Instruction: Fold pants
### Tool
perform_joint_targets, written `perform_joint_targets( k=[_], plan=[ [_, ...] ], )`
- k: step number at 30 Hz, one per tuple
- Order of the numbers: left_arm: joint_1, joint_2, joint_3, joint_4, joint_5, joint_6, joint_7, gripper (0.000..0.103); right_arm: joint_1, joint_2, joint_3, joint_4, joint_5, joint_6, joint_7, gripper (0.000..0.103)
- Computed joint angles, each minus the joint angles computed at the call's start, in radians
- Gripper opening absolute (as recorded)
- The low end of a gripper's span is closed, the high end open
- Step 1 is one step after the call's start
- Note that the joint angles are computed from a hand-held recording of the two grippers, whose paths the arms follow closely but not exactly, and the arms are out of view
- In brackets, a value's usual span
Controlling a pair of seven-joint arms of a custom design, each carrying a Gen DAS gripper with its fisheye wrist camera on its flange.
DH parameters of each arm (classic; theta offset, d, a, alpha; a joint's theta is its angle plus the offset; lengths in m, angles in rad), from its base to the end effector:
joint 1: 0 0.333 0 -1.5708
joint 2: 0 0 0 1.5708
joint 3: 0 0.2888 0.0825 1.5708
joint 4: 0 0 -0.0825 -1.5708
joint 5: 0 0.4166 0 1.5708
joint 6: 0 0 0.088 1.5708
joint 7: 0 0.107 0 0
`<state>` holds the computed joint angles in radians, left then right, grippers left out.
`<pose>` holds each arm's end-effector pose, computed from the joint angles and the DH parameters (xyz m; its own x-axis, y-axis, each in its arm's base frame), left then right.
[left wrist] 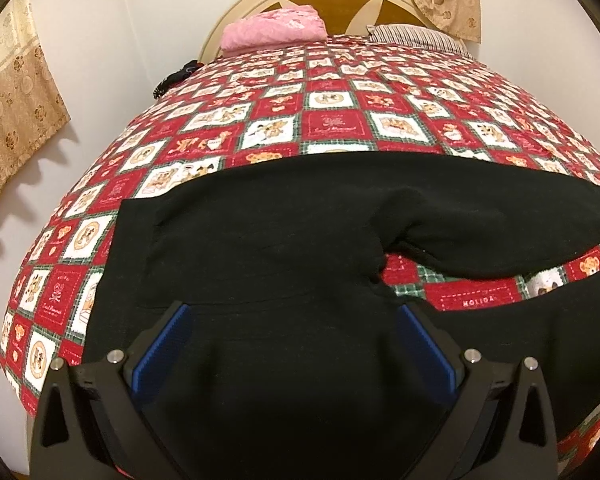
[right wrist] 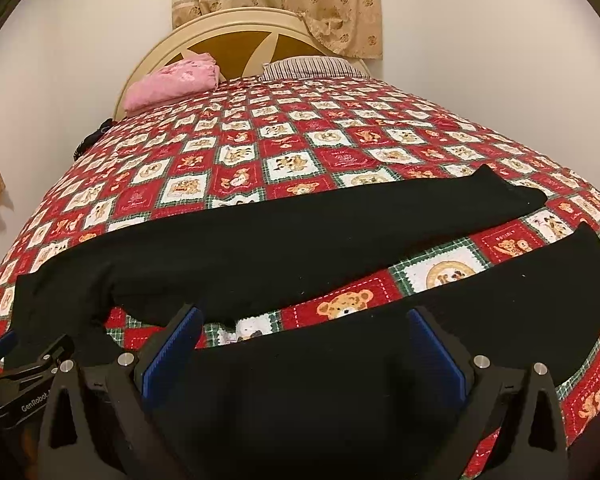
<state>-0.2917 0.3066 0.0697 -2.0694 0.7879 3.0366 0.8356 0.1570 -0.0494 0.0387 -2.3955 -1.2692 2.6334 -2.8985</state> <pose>0.6051 -0.1933 0.2935 -0.2133 -0.9708 -0.1099 -0.7377 0.2338 -0.6333 0.5113 0.1254 0.3027 -0.5181 -0.8552 -0.0120 -0.6062 0.3771 -0.7002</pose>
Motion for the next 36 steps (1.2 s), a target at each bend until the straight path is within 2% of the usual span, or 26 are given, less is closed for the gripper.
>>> perform_joint_targets(
  k=[3,8,10,12,13,14,15,16,18,20,22,24,26,27,28,29,31,34,36],
  plan=[
    [0.096,0.005,-0.082,0.0,-0.136,0.004,0.154,0.103,-0.002,-0.001,-0.002,0.001,-0.027,0.014,-0.001,0.102],
    [0.11,0.045,-0.009,0.093,-0.195,-0.052,0.178,0.103,-0.012,0.001,-0.01,0.006,-0.046,0.04,-0.071,0.102],
    [0.157,0.082,-0.018,0.149,-0.238,-0.044,0.227,0.103,-0.016,0.011,-0.015,0.016,-0.045,0.053,-0.1,0.102],
    [0.231,0.143,-0.07,0.236,-0.33,-0.072,0.322,0.103,-0.02,0.028,-0.02,0.034,-0.038,0.066,-0.139,0.102],
    [0.294,0.182,-0.132,0.29,-0.417,-0.102,0.417,0.101,-0.021,0.037,-0.024,0.045,-0.031,0.075,-0.161,0.102],
    [0.365,0.223,-0.207,0.343,-0.503,-0.133,0.515,0.089,-0.022,0.046,-0.028,0.054,-0.026,0.087,-0.179,0.102],
    [0.434,0.269,-0.284,0.401,-0.587,-0.176,0.613,0.081,-0.025,0.058,-0.034,0.068,-0.013,0.105,-0.206,0.102],
    [0.483,0.309,-0.344,0.455,-0.657,-0.234,0.687,0.068,-0.026,0.067,-0.039,0.078,-0.003,0.12,-0.224,0.102],
    [0.527,0.395,-0.407,0.572,-0.76,-0.354,0.777,0.064,-0.03,0.084,-0.05,0.096,0.011,0.158,-0.257,0.102],
    [0.503,0.431,-0.392,0.62,-0.78,-0.389,0.803,0.064,-0.038,0.114,-0.066,0.127,0.043,0.203,-0.326,0.102],
    [0.444,0.453,-0.336,0.652,-0.763,-0.402,0.792,0.064,-0.037,0.145,-0.079,0.161,0.056,0.221,-0.386,0.102],
    [0.428,0.478,-0.323,0.689,-0.795,-0.43,0.806,0.064,-0.043,0.191,-0.095,0.208,0.104,0.251,-0.504,0.101],
    [0.421,0.485,-0.311,0.696,-0.832,-0.414,0.821,0.064,-0.066,0.251,-0.099,0.258,0.244,0.293,-0.711,0.096],
    [0.415,0.487,-0.303,0.699,-0.847,-0.411,0.829,0.064,-0.103,0.288,-0.07,0.287,0.387,0.306,-0.883,0.085],
    [0.402,0.482,-0.288,0.693,-0.853,-0.408,0.832,0.064,-0.126,0.308,-0.049,0.303,0.474,0.305,-0.986,0.077],
    [0.393,0.481,-0.275,0.693,-0.858,-0.408,0.84,0.064,-0.172,0.35,-0.003,0.343,0.598,0.292,-1.134,0.077],
    [0.371,0.477,-0.25,0.69,-0.858,-0.405,0.844,0.064,-0.243,0.426,0.063,0.422,0.753,0.271,-1.331,0.077],
    [0.357,0.491,-0.233,0.718,-0.864,-0.424,0.843,0.065,-0.298,0.523,0.12,0.532,0.88,0.22,-1.531,0.077],
    [0.349,0.509,-0.225,0.749,-0.867,-0.44,0.835,0.065,-0.309,0.567,0.136,0.585,0.933,0.18,-1.62,0.077]
  ],
)
